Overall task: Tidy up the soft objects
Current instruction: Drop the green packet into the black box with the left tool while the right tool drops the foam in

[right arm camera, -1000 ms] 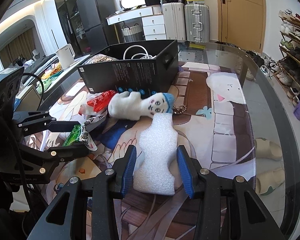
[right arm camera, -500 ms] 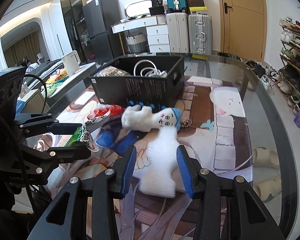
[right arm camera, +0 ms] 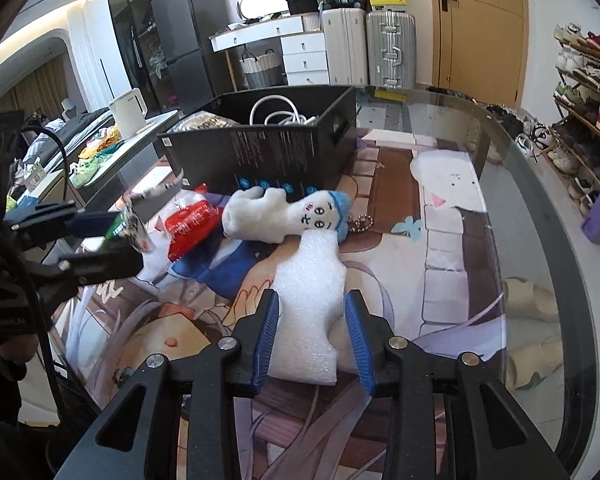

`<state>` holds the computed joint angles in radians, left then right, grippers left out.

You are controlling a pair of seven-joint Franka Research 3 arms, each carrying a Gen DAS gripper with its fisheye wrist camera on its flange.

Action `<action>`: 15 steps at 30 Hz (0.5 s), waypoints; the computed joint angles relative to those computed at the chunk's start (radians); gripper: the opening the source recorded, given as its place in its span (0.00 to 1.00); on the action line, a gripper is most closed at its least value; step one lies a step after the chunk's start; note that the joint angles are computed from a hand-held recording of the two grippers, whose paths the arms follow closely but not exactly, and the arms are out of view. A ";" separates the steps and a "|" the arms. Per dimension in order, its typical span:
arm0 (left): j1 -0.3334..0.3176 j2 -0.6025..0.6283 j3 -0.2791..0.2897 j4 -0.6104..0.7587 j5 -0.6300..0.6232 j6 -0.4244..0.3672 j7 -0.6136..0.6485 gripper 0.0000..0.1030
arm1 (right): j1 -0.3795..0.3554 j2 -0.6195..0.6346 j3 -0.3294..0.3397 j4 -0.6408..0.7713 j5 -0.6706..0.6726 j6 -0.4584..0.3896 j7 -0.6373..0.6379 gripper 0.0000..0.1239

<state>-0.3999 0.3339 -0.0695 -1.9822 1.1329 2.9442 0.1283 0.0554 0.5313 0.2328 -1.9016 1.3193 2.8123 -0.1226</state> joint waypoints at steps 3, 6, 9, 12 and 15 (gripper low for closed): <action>-0.004 -0.001 0.009 0.001 0.017 -0.002 -0.023 0.46 | 0.002 -0.001 0.008 -0.002 0.015 0.016 -0.038 0.28; -0.002 -0.003 0.014 0.004 0.036 -0.003 -0.046 0.46 | -0.004 -0.007 0.013 -0.007 0.038 0.012 -0.071 0.27; 0.002 -0.008 0.015 0.001 0.057 -0.006 -0.070 0.46 | -0.007 -0.020 0.014 -0.016 0.081 0.002 -0.111 0.26; 0.007 -0.016 0.015 -0.001 0.082 -0.013 -0.100 0.46 | -0.008 -0.040 0.004 -0.028 0.129 -0.027 -0.149 0.26; 0.016 -0.023 0.012 -0.002 0.110 -0.023 -0.133 0.46 | -0.003 -0.064 -0.013 -0.039 0.171 -0.062 -0.180 0.26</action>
<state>-0.3841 0.3111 -0.0571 -1.9846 1.2426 2.9215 -0.0048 0.0522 0.4675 0.2202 -1.9409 1.4907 2.7504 -0.3029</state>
